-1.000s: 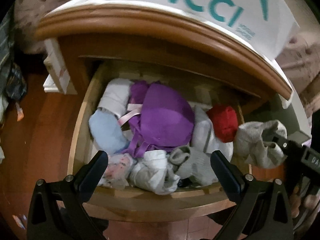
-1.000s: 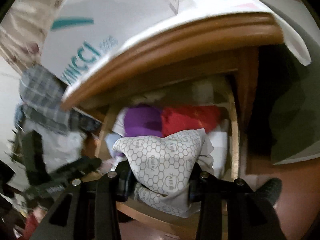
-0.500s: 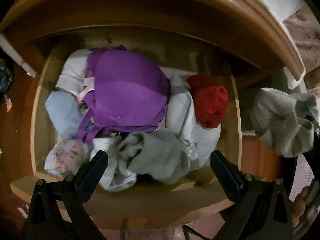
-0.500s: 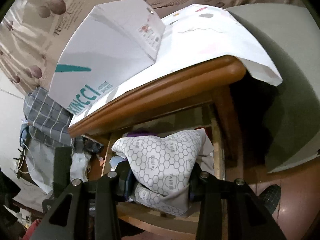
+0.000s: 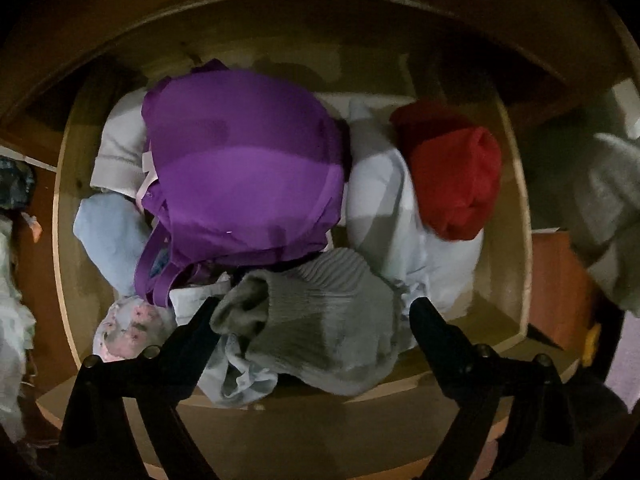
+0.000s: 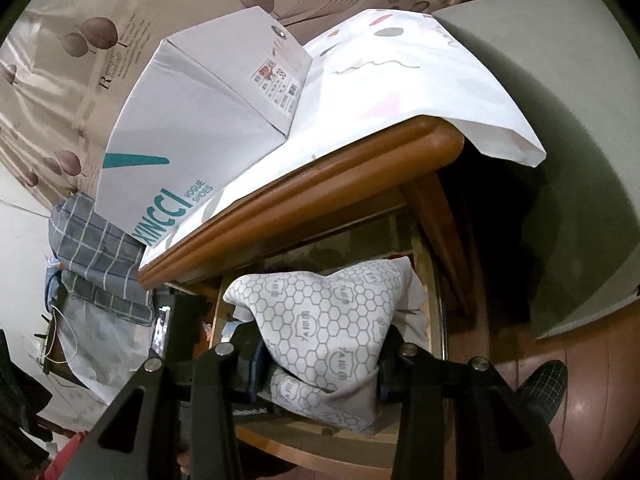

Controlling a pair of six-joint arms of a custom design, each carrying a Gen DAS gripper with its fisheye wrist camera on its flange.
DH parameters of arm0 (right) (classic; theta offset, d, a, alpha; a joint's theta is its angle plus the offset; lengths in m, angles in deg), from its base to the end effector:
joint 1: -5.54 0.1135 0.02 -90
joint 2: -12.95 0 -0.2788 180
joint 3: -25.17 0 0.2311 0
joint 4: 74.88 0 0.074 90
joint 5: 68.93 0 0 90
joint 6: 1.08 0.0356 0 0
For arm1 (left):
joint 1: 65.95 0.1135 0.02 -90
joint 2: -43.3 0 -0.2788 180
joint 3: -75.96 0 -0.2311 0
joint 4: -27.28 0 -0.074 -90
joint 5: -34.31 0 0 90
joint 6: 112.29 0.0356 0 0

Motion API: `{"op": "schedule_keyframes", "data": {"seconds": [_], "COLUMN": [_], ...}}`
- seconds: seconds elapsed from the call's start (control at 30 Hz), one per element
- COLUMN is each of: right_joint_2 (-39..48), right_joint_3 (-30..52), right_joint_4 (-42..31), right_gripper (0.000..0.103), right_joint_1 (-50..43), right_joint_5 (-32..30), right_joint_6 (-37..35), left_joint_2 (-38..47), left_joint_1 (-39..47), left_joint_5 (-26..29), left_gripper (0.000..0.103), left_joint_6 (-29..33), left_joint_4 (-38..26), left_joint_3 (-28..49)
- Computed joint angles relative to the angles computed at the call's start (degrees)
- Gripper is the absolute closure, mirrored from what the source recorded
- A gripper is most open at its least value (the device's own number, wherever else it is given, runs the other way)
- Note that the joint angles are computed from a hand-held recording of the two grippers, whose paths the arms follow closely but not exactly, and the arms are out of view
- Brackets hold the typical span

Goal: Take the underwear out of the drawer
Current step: 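Grasp the grey sock with the left gripper while the right gripper holds the underwear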

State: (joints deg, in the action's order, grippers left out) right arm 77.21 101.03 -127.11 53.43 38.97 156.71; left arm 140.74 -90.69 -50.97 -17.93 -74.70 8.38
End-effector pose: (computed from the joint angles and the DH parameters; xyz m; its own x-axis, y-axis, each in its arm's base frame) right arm 0.1470 0.1464 0.3409 -0.6738 0.5684 -0.4722 0.1965 0.7539 0.6270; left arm 0.2577 -0.1220 0.3404 -0.8723 0.4854 -0.0584 0.4887 0.8689 -0.0780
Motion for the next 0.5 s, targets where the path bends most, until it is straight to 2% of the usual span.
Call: {"op": "schedule_keyframes", "data": {"seconds": [0.17,0.3,0.33,0.37,0.4,0.47,0.5], "right_joint_2": [0.1,0.0,0.0,0.1,0.1,0.2,0.3], "right_joint_3": [-0.1,-0.3,-0.2,-0.1,-0.2,0.0,-0.1], "right_joint_4": [0.2,0.2,0.2,0.0,-0.1,-0.1,0.0], "right_gripper": [0.063,0.063,0.063,0.063,0.063,0.063,0.063], "right_joint_1": [0.2,0.2,0.1,0.0,0.1,-0.3,-0.3], "right_joint_5": [0.1,-0.1,-0.2,-0.3,-0.3,-0.8,-0.8], "right_joint_6": [0.4,0.4,0.4,0.4,0.5,0.4,0.6], "left_joint_2": [0.8,1.0,0.8,1.0,1.4,1.3,1.1], "left_joint_1": [-3.0,-4.2,-3.9,-3.3,-2.4,-1.2,0.1], "left_joint_5": [-3.0,-5.2,-5.0,-4.2,-3.4,-2.1,-0.5], "left_gripper": [0.008,0.011,0.025,0.034,0.036,0.050,0.053], "left_joint_6": [-1.2,-1.6,-2.1,-2.3,-2.1,-2.5,-2.4], "left_joint_4": [1.6,2.8,3.0,2.5,1.7,1.8,1.7], "left_joint_3": [-1.5,-2.8,-2.6,-2.0,-1.3,-1.1,-0.8]}}
